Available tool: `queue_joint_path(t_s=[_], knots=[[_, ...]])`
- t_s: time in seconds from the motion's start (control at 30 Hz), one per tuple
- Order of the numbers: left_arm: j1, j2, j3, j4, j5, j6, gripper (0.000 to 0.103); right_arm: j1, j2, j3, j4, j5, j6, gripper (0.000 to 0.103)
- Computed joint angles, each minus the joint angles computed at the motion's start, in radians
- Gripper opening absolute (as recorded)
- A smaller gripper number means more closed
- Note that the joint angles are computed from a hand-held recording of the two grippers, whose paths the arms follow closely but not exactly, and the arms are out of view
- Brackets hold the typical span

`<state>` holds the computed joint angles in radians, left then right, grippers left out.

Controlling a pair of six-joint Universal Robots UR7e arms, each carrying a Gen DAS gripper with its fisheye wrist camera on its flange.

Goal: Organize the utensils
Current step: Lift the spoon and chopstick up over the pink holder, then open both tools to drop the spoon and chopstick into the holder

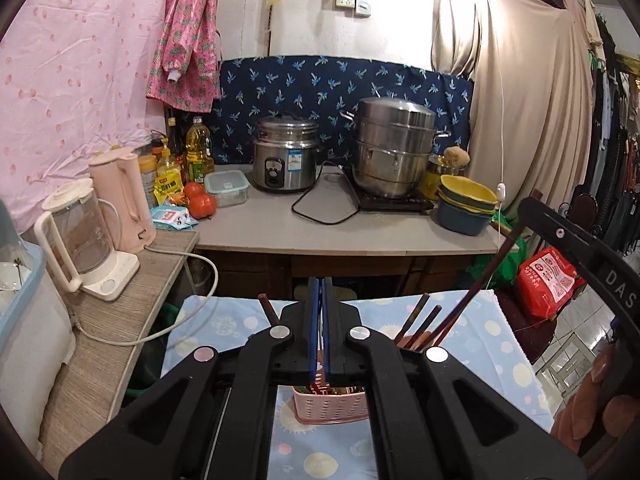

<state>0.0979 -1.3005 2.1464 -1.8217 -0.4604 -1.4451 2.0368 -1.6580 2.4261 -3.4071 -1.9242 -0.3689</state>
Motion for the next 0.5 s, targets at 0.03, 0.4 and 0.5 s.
queue_joint_path(t_s=[0.03,0.4,0.5], knots=[[0.01,0.003,0.008,-0.027,-0.004,0.016,0.001,-0.011,0.014,0.003,-0.011,0.004,-0.005,0.007],[0.1,0.059,0.067,-0.244,-0.033,0.137,0.001,-0.124,0.144,0.051,-0.068,0.026,-0.049,0.007],[0.104,0.062,0.073,-0.266,-0.026,0.149,0.002,-0.133,0.155,0.056,-0.073,0.022,-0.052,0.007]])
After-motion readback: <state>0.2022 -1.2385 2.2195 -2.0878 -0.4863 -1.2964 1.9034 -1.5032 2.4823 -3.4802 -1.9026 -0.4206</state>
